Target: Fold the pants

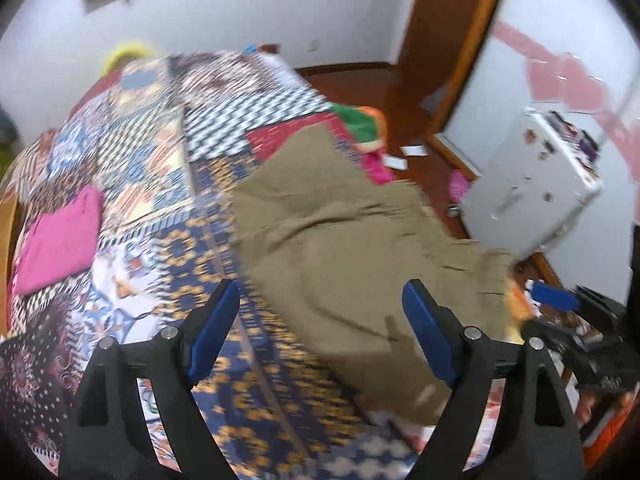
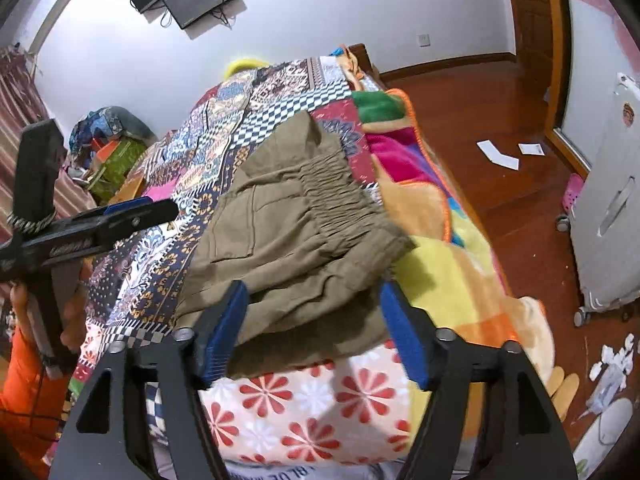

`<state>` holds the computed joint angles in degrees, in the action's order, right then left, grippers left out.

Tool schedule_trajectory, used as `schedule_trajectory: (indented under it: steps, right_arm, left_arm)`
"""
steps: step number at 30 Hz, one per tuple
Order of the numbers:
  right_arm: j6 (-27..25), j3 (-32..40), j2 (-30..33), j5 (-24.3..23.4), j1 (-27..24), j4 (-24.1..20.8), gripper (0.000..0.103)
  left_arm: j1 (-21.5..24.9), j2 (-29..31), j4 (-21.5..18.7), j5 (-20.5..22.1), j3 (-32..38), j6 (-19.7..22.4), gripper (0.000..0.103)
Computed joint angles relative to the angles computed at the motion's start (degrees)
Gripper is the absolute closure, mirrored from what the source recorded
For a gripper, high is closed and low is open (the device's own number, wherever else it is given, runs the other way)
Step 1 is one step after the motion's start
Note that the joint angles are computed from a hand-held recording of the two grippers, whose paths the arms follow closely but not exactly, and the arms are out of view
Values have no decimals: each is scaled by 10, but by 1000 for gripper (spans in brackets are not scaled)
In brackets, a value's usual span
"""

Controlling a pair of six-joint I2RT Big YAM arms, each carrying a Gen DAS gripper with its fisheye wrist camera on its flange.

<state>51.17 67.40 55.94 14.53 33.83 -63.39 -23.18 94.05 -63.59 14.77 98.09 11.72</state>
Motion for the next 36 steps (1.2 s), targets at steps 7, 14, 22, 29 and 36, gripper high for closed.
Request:
schedule_trajectory:
  steps: [7, 14, 22, 29, 36]
  right_arm:
    - [28, -22, 45, -21, -2, -11, 28]
    - [13, -14, 69, 3, 4, -51, 22]
    - [25, -27, 61, -13, -11, -42, 19]
    - [24, -21, 69, -11, -13, -42, 19]
    - [26, -6, 66, 17, -8, -63, 20]
  left_arm:
    - [18, 73, -24, -18, 37, -6, 19]
    - [20, 144, -73, 37, 104, 7, 19]
    - [22, 235, -150, 107, 218, 2, 34]
    - [23, 208, -104, 81, 183, -5, 88]
    - [52, 124, -46, 76, 77, 0, 100]
